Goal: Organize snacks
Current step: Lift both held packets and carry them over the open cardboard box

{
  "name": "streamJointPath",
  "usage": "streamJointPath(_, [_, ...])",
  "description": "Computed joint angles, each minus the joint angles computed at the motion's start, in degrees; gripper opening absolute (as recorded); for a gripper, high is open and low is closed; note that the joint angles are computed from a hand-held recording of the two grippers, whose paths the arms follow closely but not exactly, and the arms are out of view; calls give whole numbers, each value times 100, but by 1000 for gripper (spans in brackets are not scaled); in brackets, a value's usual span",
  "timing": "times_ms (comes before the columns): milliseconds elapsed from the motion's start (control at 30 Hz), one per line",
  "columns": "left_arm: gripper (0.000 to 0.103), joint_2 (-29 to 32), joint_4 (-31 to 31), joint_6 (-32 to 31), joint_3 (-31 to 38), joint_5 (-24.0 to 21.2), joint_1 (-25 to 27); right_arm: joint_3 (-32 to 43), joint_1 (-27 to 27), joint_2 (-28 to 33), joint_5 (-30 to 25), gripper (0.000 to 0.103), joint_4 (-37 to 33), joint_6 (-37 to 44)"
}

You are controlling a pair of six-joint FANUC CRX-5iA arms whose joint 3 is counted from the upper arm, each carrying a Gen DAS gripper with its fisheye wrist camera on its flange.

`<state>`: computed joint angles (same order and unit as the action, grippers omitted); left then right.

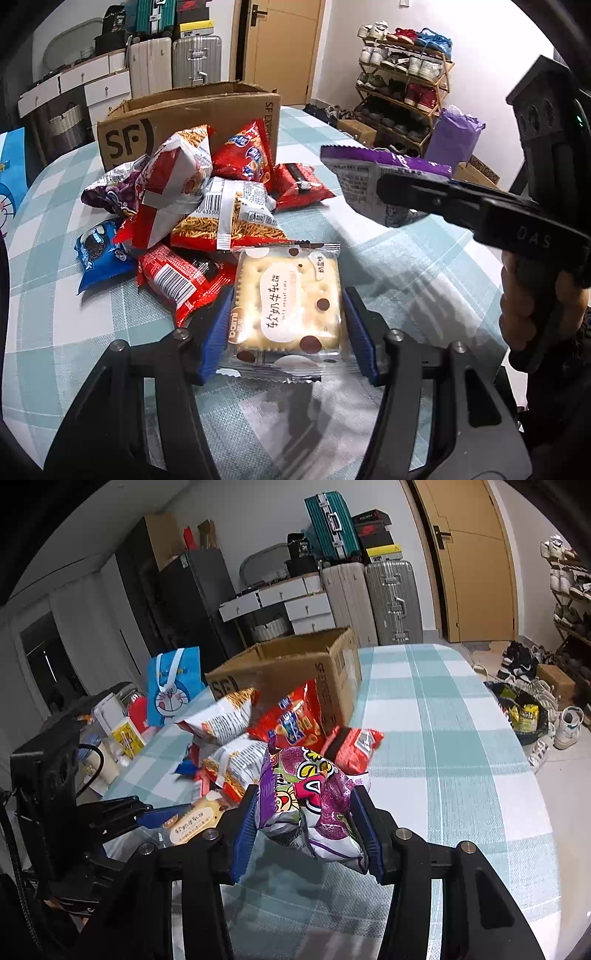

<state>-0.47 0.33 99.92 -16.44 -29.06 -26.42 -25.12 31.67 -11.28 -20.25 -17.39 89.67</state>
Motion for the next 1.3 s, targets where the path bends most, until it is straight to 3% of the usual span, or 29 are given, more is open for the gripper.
streamJointPath(367, [55, -477, -263, 328, -204, 127, -142, -288, 178, -327, 282, 50, 584, -671])
streamJointPath(600, [55, -857, -1062, 1167, -70, 25, -104, -347, 293, -493, 489, 50, 1014, -1024])
streamJointPath(733, [55, -1023, -1359, 1538, 44, -61, 64, -159, 318, -404, 495, 50, 992, -966])
streamJointPath(933, [55, -1173, -1758, 1986, 298, -212, 235, 394, 215, -127, 235, 50, 212, -192])
streamJointPath(1300, [55, -1045, -1274, 1409, 587, -43, 811, 902, 182, 234, 288, 50, 41, 104])
